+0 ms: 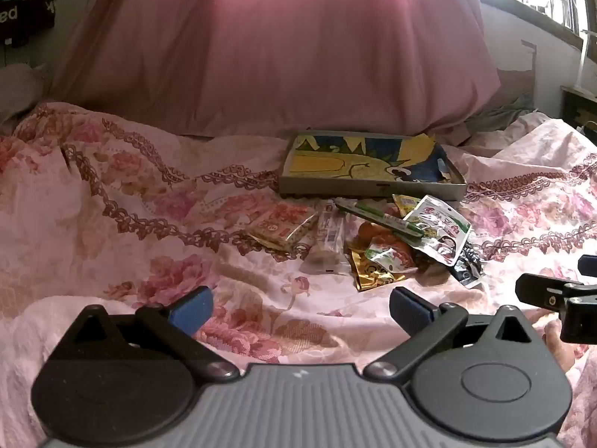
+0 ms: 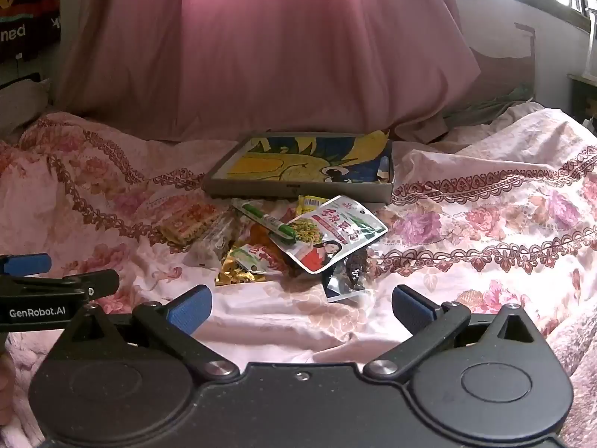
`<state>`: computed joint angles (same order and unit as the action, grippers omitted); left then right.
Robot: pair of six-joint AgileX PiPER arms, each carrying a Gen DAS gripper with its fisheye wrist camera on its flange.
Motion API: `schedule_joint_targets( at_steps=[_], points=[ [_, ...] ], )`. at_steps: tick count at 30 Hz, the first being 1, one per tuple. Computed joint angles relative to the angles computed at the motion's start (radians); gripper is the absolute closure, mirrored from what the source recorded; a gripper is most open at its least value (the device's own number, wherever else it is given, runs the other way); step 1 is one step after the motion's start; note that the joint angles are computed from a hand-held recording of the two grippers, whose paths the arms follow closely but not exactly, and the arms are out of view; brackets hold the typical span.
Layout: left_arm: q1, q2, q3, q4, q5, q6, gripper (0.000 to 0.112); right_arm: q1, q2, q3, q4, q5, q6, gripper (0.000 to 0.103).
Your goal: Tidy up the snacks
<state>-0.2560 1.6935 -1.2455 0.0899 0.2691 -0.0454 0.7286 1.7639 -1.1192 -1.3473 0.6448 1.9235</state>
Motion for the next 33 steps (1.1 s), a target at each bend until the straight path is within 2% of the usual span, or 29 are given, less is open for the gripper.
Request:
schedule_joint_targets(
  at_steps=[33],
  points=[
    [0.0,0.0,0.002,0.007,-0.005,-0.006,0.01,0.001,0.0,-0.009,0.019,0.0,-0.018,0.001]
  ],
)
